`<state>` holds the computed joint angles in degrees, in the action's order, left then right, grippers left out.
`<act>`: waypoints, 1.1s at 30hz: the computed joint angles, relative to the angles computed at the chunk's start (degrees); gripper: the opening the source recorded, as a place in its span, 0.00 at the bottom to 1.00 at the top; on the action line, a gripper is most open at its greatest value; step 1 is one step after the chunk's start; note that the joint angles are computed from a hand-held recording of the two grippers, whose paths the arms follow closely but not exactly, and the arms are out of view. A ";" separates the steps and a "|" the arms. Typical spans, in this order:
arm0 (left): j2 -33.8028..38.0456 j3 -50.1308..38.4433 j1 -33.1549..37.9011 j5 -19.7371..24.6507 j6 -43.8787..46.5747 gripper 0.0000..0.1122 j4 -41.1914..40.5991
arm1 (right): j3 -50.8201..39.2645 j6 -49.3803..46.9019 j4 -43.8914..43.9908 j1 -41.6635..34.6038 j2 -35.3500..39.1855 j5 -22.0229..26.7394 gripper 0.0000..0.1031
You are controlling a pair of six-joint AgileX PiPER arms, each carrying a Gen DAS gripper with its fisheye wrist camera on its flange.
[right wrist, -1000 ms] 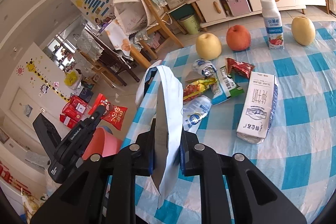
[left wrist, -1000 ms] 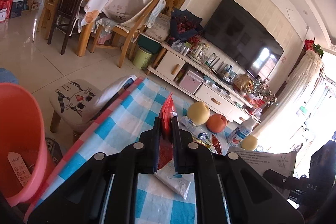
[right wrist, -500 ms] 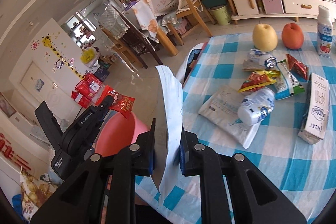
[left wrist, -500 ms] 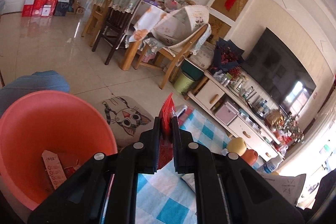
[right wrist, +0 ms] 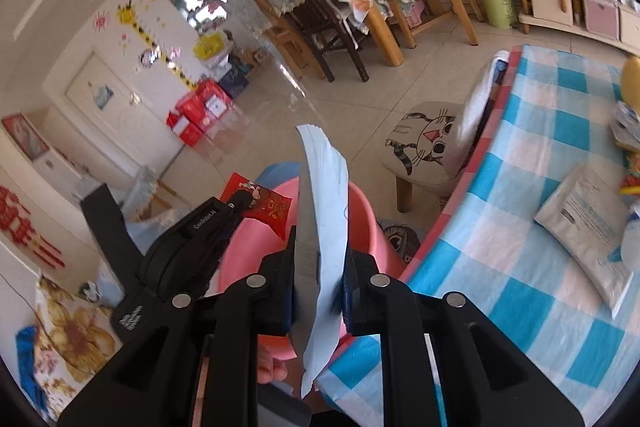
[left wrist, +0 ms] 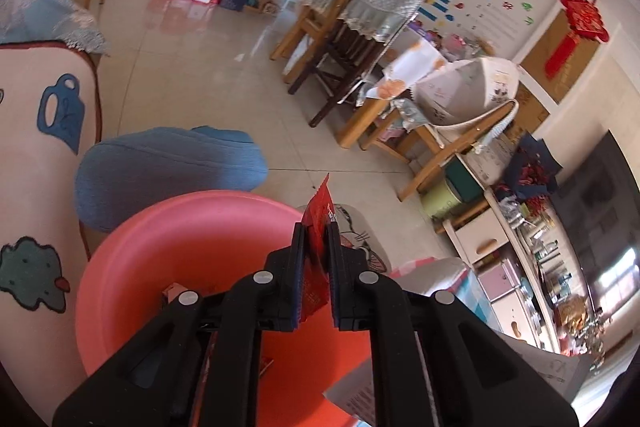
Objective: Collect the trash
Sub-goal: 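Carry the red wrapper and white bag to the pink bucket and release both, then bring both open tools back over the table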
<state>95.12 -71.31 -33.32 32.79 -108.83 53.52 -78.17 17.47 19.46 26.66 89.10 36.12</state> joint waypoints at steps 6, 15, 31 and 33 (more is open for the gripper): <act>1.79 -1.76 2.43 0.99 4.81 0.15 -5.33 | -5.31 -4.96 4.77 0.30 7.80 2.57 0.23; 3.31 -4.67 -1.54 8.59 6.01 0.75 -1.77 | 2.12 13.30 -19.65 5.41 -0.44 -0.79 0.66; 5.70 -3.81 -12.19 3.35 -8.29 0.86 25.90 | 20.59 29.23 -43.80 5.44 -22.90 8.55 0.83; 6.20 -4.50 -12.81 1.70 -7.36 0.86 25.79 | 22.59 28.90 -44.18 4.34 -25.71 9.13 0.86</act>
